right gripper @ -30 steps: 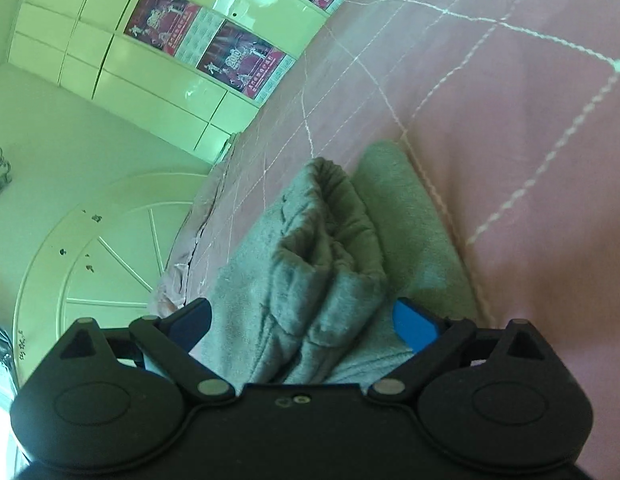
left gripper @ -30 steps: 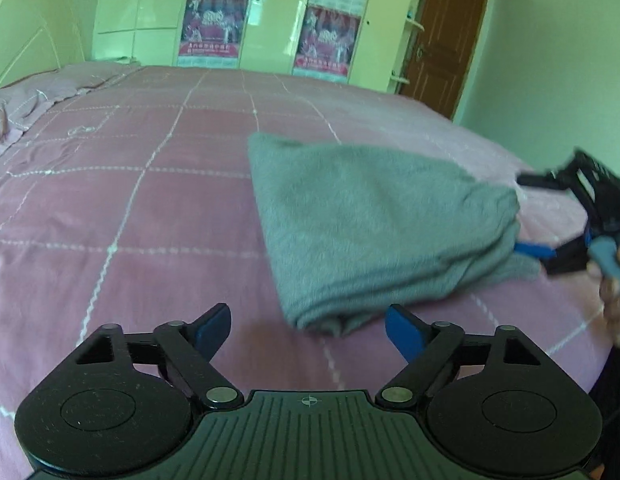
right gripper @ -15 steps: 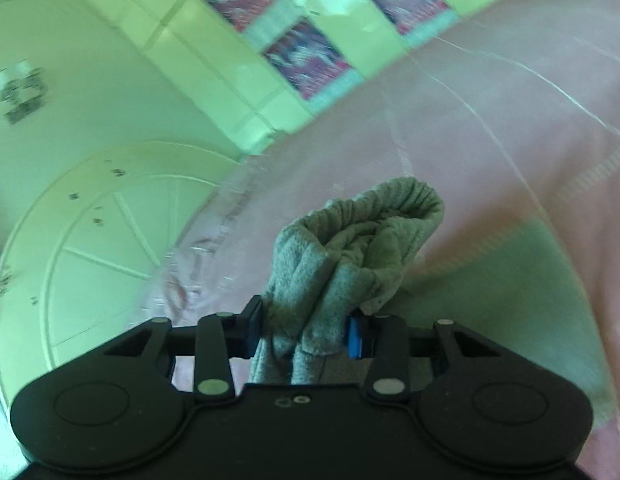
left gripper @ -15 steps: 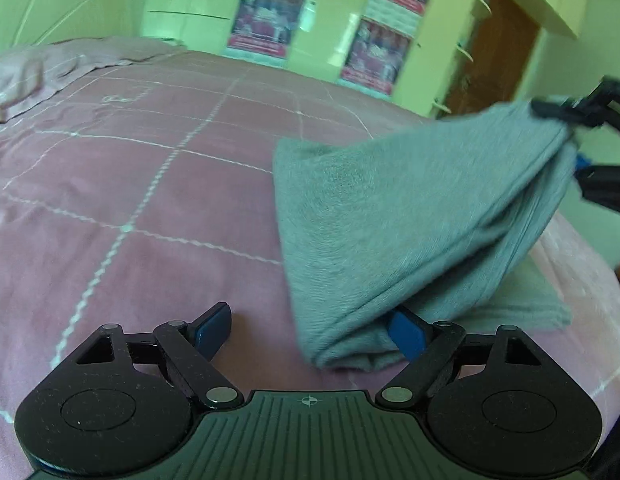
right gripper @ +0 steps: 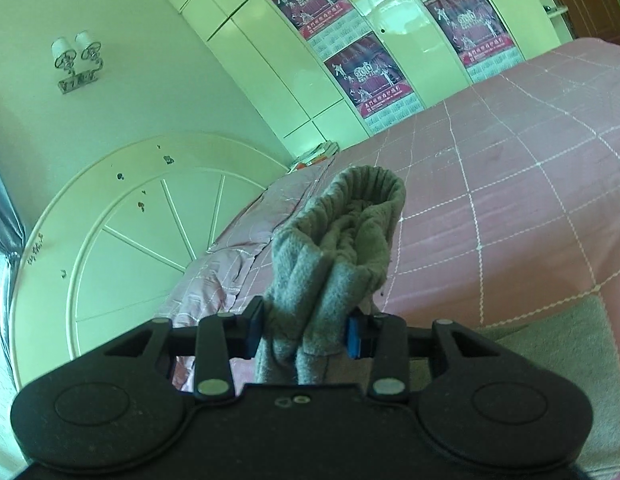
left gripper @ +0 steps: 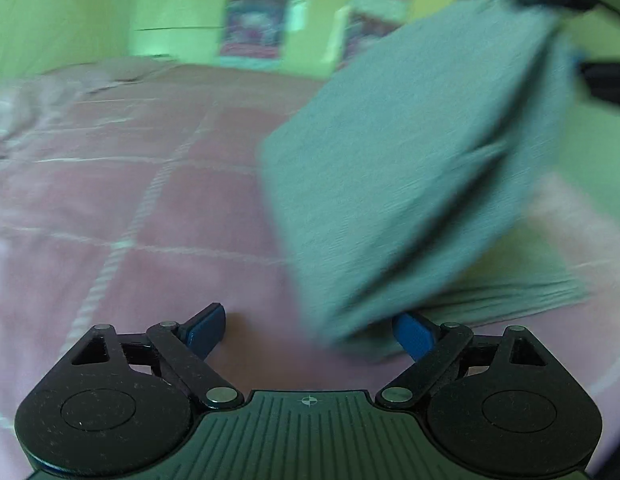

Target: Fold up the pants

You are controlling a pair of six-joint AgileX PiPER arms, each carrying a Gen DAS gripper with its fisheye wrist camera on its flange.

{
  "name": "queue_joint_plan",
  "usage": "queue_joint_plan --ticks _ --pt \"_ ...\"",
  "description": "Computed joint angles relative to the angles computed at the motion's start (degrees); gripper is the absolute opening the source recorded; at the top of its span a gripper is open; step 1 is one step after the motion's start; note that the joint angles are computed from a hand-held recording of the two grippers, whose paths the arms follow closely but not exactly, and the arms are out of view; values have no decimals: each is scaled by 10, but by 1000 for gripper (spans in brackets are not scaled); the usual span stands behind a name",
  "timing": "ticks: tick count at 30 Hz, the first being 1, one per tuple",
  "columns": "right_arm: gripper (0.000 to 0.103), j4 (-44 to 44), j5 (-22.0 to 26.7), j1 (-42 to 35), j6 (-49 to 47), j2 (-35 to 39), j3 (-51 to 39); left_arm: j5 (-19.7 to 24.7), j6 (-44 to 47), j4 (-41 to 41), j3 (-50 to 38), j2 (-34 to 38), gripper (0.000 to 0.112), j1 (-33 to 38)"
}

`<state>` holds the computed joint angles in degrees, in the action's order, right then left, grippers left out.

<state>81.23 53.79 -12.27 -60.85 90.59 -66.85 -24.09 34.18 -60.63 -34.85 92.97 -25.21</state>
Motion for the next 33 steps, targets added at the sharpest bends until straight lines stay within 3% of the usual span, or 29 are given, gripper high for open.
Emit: queue_joint_plan --ticks 2,4,7,9,10,11,15,19,23,26,27,29,33 --pt "31 20 8 -27 -13 -4 9 0 -115 77 29 -32 91 25" --pt "31 39 3 -65 -56 -14 50 -46 -169 133 49 -33 91 16" --pt "31 45 -12 -136 -118 14 136 -41 -150 119 42 -19 91 6" --pt "29 14 -48 -153 -113 87 157 -19 -170 129 35 -8 92 15" --pt "28 21 -33 -170 -114 112 163 -20 -155 117 30 -4 95 11" --pt "28 46 -16 -182 -138 119 173 -24 -125 86 25 -1 95 2" --pt "29 29 -54 -144 -134 68 163 -22 -148 98 32 -10 95 7" --pt "30 68 -6 -151 -159 24 162 -55 -181 117 47 -21 95 -1" --pt "30 115 42 -171 -255 11 174 -48 -223 160 46 -9 95 15" --pt "31 47 -40 -156 -158 124 125 -41 -217 160 38 1 97 20" --pt "30 35 -36 -164 -129 156 119 -38 -199 146 35 2 98 16" --pt "29 43 -6 -183 -139 158 124 -41 -168 116 32 3 98 6" --pt "31 31 -27 -171 -136 128 126 -44 -194 126 38 -4 98 6"
